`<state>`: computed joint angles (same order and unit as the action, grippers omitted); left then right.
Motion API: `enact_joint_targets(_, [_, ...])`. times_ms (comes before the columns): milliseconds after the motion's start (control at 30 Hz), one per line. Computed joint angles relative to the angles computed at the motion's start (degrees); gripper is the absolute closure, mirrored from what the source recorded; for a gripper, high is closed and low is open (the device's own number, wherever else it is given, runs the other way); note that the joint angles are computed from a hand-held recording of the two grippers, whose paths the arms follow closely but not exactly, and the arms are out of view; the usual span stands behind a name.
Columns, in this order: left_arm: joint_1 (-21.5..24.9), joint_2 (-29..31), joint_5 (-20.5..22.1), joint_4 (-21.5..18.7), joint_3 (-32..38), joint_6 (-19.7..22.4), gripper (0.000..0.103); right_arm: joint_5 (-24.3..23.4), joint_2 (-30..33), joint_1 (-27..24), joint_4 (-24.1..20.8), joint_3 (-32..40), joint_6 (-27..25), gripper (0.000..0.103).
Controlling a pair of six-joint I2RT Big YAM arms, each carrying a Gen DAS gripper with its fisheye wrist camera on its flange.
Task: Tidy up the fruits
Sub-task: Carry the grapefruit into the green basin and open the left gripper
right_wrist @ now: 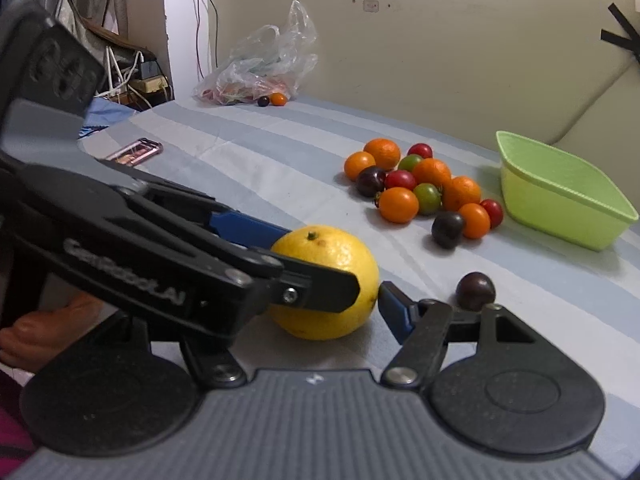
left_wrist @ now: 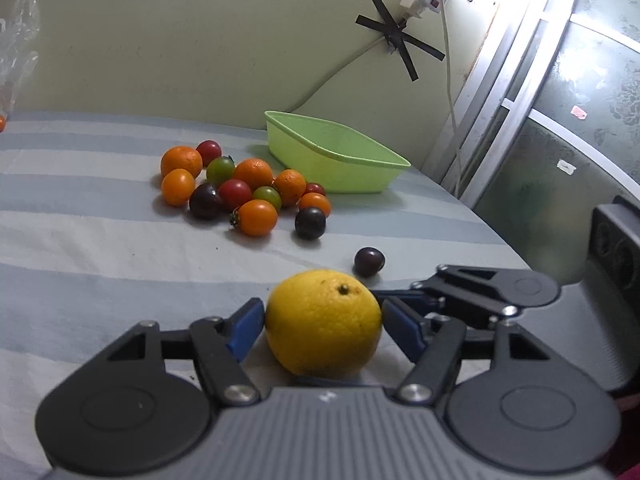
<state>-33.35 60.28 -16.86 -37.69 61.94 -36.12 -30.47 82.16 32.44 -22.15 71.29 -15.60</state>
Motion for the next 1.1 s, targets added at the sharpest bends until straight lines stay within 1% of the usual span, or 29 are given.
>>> enact_joint_targets(33, [-0.1, 0.5, -0.5, -0.5, 0.6, 0.0, 0.036, 0.6, 0.0, 0.1, 1.0, -0.4, 0.2, 0.036])
enact_joint_targets(100, [-0.5, 1.3, -1.2, -1.6, 1.9, 0.2, 0.037, -0.5, 0.0, -0.4, 1.1, -0.4, 1.0, 0.036])
enact_joint_targets(167, [-0.5, 2.5, -1.0, -2.0, 3.6, 1.1, 0.037, -1.5, -0.2, -1.3, 1.6, -0.6, 2.1, 0.036])
enact_joint_targets(300, [-0.3, 5.8, 1.0, -0.4, 7.7, 5.0, 0.037, -0.7, -2.4, -3.5, 5.7, -2.7, 4.4, 0.037])
enact_joint_targets(400, [0.0, 10.1, 3.5, 1.0, 12.2, 8.4, 0.037, 0.0, -3.6, -6.5, 8.3, -3.6, 6.6, 0.037])
enact_joint_targets(500, [-0.3, 15.1, 5.9, 2.9, 16.3, 11.8, 0.037, 1.6, -4.0, -9.2, 9.9, -4.2, 7.7, 0.037])
enact_joint_targets(567, [-0.2, 18.4, 7.7, 3.3, 18.7, 12.7, 0.037, 2.7, -3.6, -10.9, 9.8, -4.0, 8.0, 0.037])
enact_joint_targets(667, [0.2, 23.0, 11.4, 3.1, 22.3, 12.4, 0.037, 4.3, -2.7, -13.2, 8.8, -3.7, 7.9, 0.037])
enact_joint_targets(767, [0.6, 26.8, 14.0, 1.9, 25.2, 11.1, 0.037, 4.9, -1.2, -14.5, 7.3, -3.1, 7.4, 0.037])
enact_joint_targets(833, [0.9, 28.6, 15.0, 0.6, 26.7, 10.1, 0.037, 4.1, 0.2, -15.6, 5.9, -2.4, 7.0, 0.037])
enact_joint_targets(900, [1.2, 29.5, 15.3, -0.1, 27.7, 9.5, 0.037, 3.1, 1.0, -16.2, 4.8, -1.7, 6.5, 0.037])
enact_joint_targets(967, [1.8, 29.5, 15.1, 0.2, 28.7, 10.2, 0.037, 1.9, 1.7, -16.6, 5.5, -0.7, 6.5, 0.037])
enact_joint_targets(1033, [2.6, 29.7, 13.7, 0.3, 30.9, 11.9, 0.037, 1.4, 2.0, -16.7, 8.0, 0.5, 6.5, 0.037])
enact_joint_targets(1100, [3.5, 30.6, 11.7, -0.1, 34.1, 13.8, 0.037, 1.6, 3.6, -16.2, 9.8, 3.6, 6.7, 0.037])
